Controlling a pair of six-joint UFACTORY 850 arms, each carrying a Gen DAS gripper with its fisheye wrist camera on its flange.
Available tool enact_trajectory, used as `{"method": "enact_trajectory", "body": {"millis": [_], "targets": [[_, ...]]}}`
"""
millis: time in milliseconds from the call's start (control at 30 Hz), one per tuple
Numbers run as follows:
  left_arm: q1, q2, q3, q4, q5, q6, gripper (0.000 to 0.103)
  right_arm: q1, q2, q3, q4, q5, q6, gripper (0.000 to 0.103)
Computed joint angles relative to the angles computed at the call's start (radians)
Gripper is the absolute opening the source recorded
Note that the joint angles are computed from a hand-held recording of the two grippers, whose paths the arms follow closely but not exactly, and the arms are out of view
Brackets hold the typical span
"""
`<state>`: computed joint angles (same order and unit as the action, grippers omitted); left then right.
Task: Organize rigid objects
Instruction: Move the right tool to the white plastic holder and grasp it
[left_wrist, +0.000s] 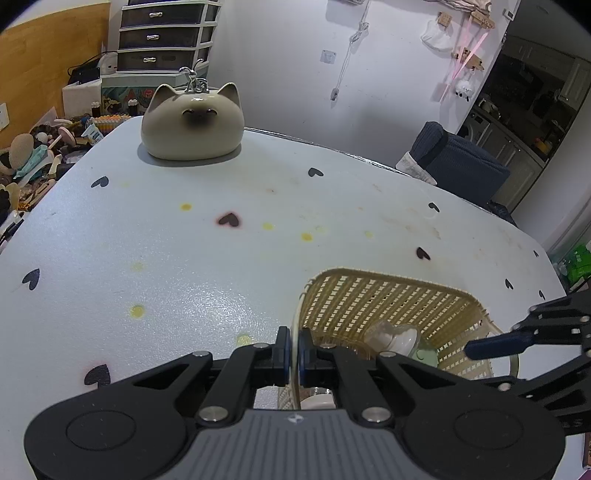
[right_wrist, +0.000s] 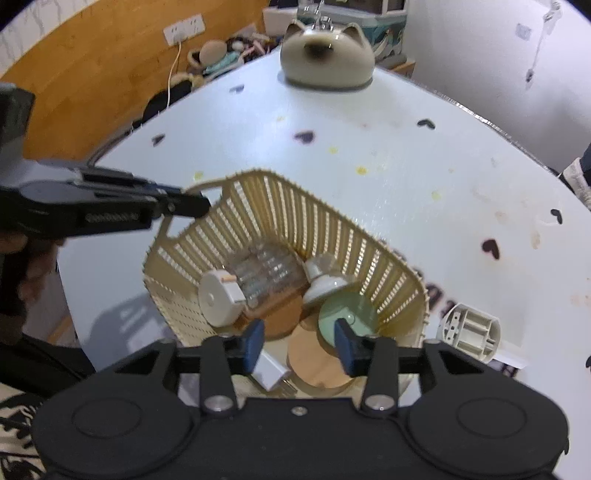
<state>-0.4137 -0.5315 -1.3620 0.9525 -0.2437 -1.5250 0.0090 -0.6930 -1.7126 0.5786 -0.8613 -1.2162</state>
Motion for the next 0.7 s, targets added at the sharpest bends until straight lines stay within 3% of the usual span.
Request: {"method": "enact_trajectory", "body": {"millis": [433,700], "targets": [[0.0,0.002,0.001,0.0,-0.003,0.003,0.004,-0.029,0.066,0.072,0.123,0.09,-0.019,0.093],[0.0,0.002,0.002,0.001,-0.002,0.002,0.004,-0.054,0.08,0.103,0.198,0.182,-0.002,0.103]]}}
